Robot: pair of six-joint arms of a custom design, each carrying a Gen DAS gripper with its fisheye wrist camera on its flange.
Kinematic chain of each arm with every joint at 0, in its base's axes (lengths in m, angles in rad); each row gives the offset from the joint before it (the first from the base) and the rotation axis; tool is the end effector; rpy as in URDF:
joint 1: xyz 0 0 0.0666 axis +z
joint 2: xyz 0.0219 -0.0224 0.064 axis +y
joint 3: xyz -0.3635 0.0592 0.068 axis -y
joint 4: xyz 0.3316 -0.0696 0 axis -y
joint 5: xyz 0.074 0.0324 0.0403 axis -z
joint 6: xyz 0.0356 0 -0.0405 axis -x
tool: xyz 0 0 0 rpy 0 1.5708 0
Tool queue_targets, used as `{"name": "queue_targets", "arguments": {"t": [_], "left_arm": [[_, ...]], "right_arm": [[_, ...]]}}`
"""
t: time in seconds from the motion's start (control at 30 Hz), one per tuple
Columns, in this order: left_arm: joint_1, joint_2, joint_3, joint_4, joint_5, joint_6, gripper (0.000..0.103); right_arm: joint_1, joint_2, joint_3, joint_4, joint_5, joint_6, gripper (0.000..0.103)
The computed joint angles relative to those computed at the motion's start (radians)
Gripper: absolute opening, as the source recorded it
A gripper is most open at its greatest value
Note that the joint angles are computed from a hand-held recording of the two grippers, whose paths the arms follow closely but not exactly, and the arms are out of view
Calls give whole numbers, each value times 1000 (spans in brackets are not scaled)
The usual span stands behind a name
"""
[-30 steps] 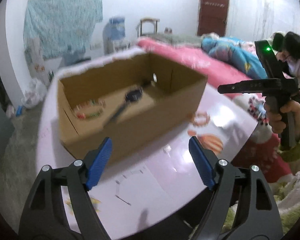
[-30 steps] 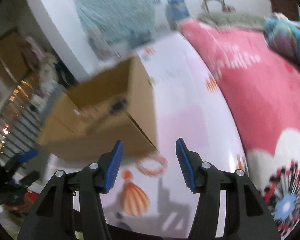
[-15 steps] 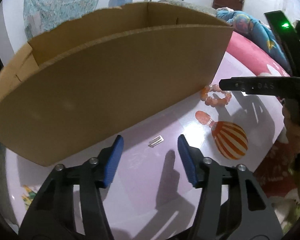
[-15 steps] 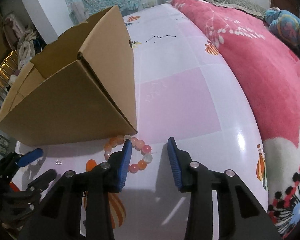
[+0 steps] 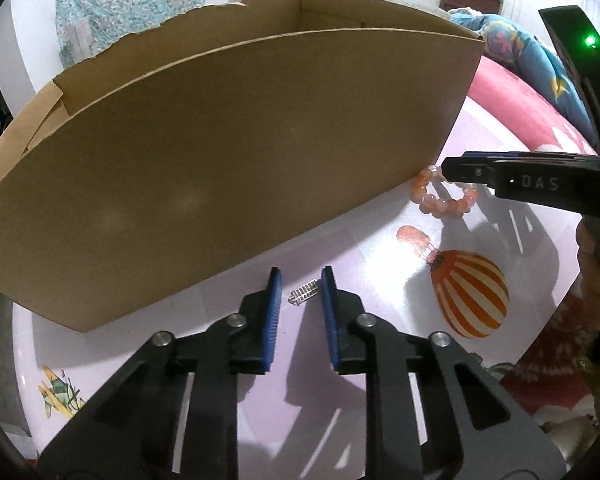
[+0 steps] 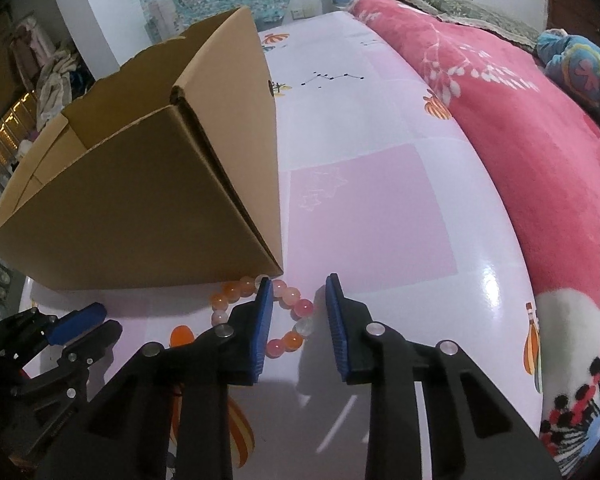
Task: Organize jewelry
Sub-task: 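Move the left gripper to the silver bar charm while the right gripper reaches the pink bracelet, then close the right gripper on the pink bead bracelet while the left gripper closes on the silver bar charm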
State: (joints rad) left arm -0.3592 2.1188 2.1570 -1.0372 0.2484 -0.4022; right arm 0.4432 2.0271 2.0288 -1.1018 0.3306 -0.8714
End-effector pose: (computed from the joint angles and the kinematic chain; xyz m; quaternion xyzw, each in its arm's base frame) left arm 0.6139 -0.2403 0.3268 0.3862 0.8709 -0.1128 0.2823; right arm 0.5683 0.2565 0.3315 0.2413 0.9291 0.0139 0.2798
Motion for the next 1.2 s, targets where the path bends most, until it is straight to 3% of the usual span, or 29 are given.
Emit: {"name": "queue_targets", "arguments": {"t": [0.13,0.23,0.63,0.67,0.7,1.03,1.07,1.17,1.2], "left_arm": [[-10,14,28,-16,-6,12,12],[-7,15,25,-11,3,13,12],[58,-22,-62,30,138,-4,12],[67,-22,-63,24,158,-3,10],[76,-22,-63,16,177,-4,0],[122,-62,-90,31,272,-23,0],[123,-52,-70,6,274,-40,1],[110,-24,-21,-47,246,-72,22],[105,-17,-12,-56,237,-76,22]], "right_arm": [[-1,6,7,-3,-2,-1,19],[1,-4,-12,13,-12,-18,10],[32,-92,-126,99,-10,-110,10],[35,-95,-126,101,-7,-109,10],[38,-98,-125,101,-3,-108,10],[54,-121,-87,91,29,-51,10],[53,-121,-86,94,22,-50,10],[49,-125,-100,118,-2,-63,10],[49,-124,-101,121,-5,-68,10]]}}
